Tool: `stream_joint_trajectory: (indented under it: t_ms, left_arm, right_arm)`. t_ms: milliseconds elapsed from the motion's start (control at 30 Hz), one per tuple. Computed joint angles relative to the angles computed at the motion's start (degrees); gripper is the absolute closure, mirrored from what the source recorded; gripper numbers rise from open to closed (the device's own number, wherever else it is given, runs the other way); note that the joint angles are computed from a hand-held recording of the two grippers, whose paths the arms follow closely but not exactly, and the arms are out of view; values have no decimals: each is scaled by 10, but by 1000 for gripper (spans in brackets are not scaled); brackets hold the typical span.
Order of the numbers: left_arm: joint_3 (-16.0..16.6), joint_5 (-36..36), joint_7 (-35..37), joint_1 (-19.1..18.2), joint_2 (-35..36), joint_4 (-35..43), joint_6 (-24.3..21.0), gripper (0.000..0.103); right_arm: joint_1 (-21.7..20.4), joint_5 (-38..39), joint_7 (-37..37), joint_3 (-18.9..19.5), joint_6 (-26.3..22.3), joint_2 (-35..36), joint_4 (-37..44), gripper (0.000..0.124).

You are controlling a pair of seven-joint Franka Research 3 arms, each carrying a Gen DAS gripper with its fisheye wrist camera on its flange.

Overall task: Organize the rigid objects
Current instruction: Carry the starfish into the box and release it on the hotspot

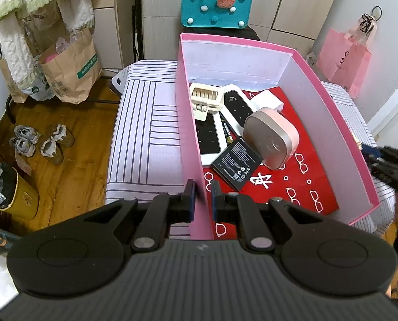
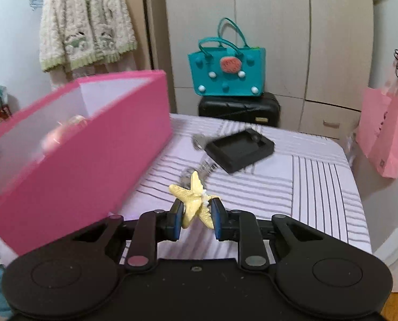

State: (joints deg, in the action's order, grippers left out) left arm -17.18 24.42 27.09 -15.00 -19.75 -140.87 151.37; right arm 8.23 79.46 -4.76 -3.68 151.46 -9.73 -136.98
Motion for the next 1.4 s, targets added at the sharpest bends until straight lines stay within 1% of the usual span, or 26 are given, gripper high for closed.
stream_joint_trajectory:
  t_ms: [67, 133, 300, 400, 467, 533, 567, 633, 733, 767, 833, 867, 933, 1033, 1067, 1167, 1233, 1300, 1367, 1400]
  left_arm:
    - [1, 0, -1, 0, -1, -1, 3, 93]
    - [1, -2, -3, 0, -1, -2, 5, 93]
    - [-5, 7, -16, 5, -1, 0, -1, 94]
    - [-3, 7, -16, 3, 1, 3, -6, 94]
    - [-1, 8, -13, 2, -1, -1, -2, 94]
    - [0, 7, -11, 1, -4, -4, 1, 94]
    - [1, 7, -8, 1, -4, -5, 3, 94]
    - [3, 3, -4, 0, -4, -5, 4, 94]
    - [5, -2, 6, -1, -3, -4, 5, 94]
    - [6, -3, 7, -2, -3, -5, 5, 94]
    - [7, -6, 12, -2, -5, -7, 10, 93]
    - [8, -8, 14, -2, -6, -10, 13, 93]
    - [12, -13, 21, -3, -8, -14, 21, 93]
    - [15, -21, 30, -3, -9, -19, 32, 92]
    - [16, -23, 33, -2, -10, -20, 35, 92]
    - [12, -23, 35, 1, -11, -23, 38, 92]
    - [12, -25, 36, 1, -12, -25, 41, 92]
    - [12, -26, 36, 2, -14, -27, 44, 92]
    - [11, -27, 37, 3, -15, -29, 46, 92]
    - [11, -27, 36, 4, -15, -29, 47, 92]
  right_arm:
    - [-8, -40, 58, -10, -53, -21, 2, 97]
    - [-11, -52, 78, -20, -99, -40, 3, 97]
    - [-1, -64, 64, -32, -184, -82, 10, 97]
    - [13, -64, 45, -24, -204, -84, 27, 97]
    - [24, -76, 37, -9, -195, -75, 42, 97]
    - [39, -90, 30, 13, -152, -57, 62, 97]
    - [46, -106, 40, 26, -127, -38, 79, 97]
    - [55, -153, 90, 40, -108, 2, 118, 97]
    - [60, -253, 175, 55, -118, 64, 180, 97]
    - [63, -290, 203, 62, -110, 79, 191, 97]
    - [70, -337, 224, 71, -81, 91, 190, 98]
    - [72, -346, 225, 74, -71, 92, 185, 98]
    - [73, -350, 226, 73, -83, 87, 178, 98]
    - [70, -329, 217, 68, -143, 84, 185, 98]
    - [70, -327, 212, 68, -153, 81, 184, 98]
    - [74, -332, 213, 71, -157, 82, 188, 98]
    - [79, -339, 217, 76, -124, 88, 190, 98]
    - [88, -359, 218, 85, -60, 95, 186, 98]
    - [96, -396, 231, 91, -14, 111, 189, 98]
    - [99, -415, 242, 93, -2, 119, 194, 98]
